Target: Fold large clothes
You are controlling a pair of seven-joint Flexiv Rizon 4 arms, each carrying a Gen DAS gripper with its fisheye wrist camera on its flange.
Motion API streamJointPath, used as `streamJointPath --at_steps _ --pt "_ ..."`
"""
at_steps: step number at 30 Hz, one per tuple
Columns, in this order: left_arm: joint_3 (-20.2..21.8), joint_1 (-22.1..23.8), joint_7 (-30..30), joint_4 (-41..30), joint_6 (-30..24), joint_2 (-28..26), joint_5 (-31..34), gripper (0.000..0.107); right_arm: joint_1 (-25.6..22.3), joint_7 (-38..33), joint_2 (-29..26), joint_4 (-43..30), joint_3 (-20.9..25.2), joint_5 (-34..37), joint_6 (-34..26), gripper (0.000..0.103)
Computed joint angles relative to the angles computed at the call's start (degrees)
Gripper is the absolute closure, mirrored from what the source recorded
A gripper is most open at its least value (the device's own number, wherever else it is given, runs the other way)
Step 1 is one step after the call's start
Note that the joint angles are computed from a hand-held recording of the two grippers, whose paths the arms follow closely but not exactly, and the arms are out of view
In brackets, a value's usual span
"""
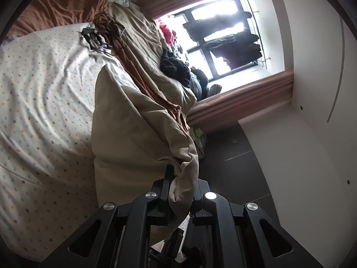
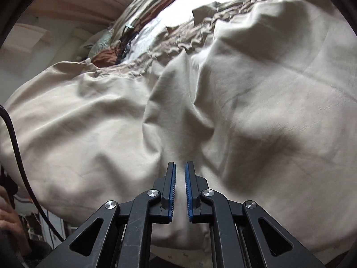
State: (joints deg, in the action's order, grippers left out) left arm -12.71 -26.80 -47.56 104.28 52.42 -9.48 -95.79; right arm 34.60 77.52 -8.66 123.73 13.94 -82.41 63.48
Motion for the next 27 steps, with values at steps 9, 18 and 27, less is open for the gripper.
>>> streamJointPath --at_steps 9,18,27 --pt "-3.29 -3.53 -0.93 -5.48 0.95 -2.54 3.8 0.095 2.41 0.54 16.31 9.94 9.53 12.65 -16.41 0.092" --pt "-7.87 -7.15 -8.37 -14.55 3.91 -10.24 13.86 0.095 7.14 1.51 29.45 13.52 22.77 32.45 -36.63 0.092" --pt "-12.2 -10.15 -19.68 -22.57 3.24 -19.48 29.77 0.095 11.95 7.41 35.37 13.5 31.69 47.03 -49.54 0.091"
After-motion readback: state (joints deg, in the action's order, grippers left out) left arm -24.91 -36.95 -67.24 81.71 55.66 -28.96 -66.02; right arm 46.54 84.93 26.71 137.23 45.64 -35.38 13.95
